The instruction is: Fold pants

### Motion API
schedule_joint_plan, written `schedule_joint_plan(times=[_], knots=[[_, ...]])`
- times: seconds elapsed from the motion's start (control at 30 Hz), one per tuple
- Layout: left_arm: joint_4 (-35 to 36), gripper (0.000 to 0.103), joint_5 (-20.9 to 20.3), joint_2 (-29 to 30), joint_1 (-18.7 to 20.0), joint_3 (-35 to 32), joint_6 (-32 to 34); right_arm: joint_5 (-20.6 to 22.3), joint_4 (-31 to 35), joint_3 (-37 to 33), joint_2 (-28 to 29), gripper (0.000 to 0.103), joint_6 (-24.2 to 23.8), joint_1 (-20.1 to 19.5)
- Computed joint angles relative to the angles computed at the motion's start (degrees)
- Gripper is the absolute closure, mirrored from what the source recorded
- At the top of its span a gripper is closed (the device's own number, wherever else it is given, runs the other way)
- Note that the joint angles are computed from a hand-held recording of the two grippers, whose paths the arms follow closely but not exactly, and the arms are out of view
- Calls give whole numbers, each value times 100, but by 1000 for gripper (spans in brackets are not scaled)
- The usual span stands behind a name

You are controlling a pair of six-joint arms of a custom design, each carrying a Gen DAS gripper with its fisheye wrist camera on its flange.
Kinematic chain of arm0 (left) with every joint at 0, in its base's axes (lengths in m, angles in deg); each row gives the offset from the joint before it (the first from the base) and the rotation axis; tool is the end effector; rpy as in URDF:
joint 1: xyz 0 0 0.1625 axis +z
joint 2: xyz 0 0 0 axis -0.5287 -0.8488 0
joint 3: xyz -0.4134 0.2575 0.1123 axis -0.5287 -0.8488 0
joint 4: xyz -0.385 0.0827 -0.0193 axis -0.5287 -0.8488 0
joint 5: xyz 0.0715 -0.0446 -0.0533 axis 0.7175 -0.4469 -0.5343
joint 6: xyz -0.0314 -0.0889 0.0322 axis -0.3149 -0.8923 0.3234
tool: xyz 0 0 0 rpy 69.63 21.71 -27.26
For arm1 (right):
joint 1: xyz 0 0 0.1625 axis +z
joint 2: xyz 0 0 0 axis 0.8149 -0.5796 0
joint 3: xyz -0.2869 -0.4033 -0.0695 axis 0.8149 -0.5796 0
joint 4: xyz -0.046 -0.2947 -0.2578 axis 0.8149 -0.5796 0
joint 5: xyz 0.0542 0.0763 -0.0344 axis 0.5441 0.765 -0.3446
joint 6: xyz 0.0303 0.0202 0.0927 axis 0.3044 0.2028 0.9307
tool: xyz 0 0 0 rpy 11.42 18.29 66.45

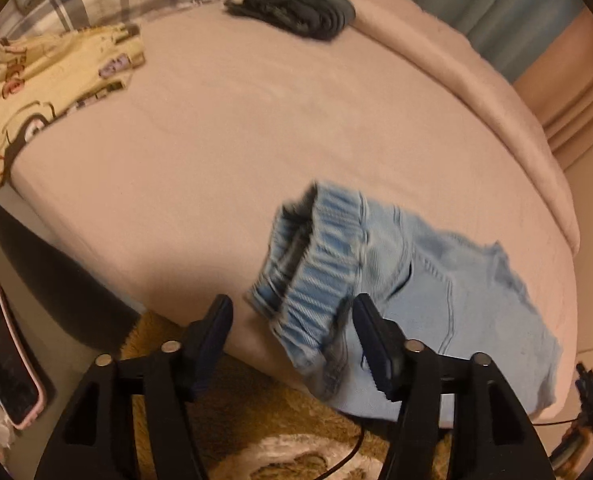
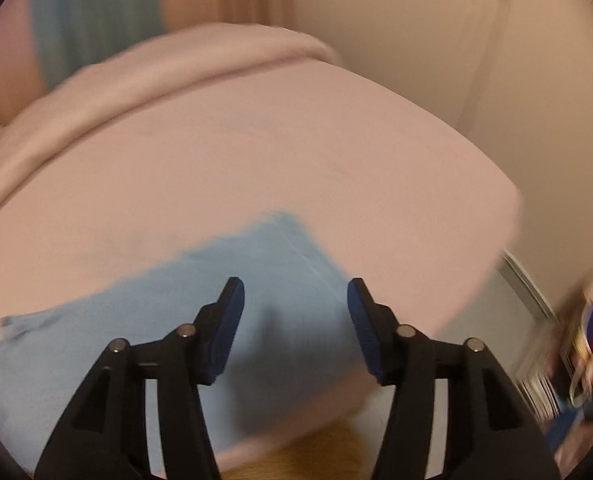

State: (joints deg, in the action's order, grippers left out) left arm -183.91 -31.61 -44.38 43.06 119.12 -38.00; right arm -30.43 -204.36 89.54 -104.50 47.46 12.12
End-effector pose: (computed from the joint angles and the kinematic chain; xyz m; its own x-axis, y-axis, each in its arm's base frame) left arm -0.3320 -0.2609 0.0957 -0.7765 -0.5231 -0.3513 -0.1637 0.7058 -0.6892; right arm -0.0705 -0.4022 0.5182 -0.7140 0.3340 0.6153 -0.1973 0.7473 -0.6346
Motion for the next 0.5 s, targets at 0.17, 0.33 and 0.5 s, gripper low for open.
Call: schedule_joint_plan(times=[0.17,0.33,0.5], knots=[[-806,41,198,177,69,276,218,1123,1614,-102,365,48,-183,676],[-919,68,196,441,208,202,406,1198,2216,-81,1461,48,-589,1581],[-761,71,213,347,11,208,473,802,2155,-159,2238,48,-777,2113]])
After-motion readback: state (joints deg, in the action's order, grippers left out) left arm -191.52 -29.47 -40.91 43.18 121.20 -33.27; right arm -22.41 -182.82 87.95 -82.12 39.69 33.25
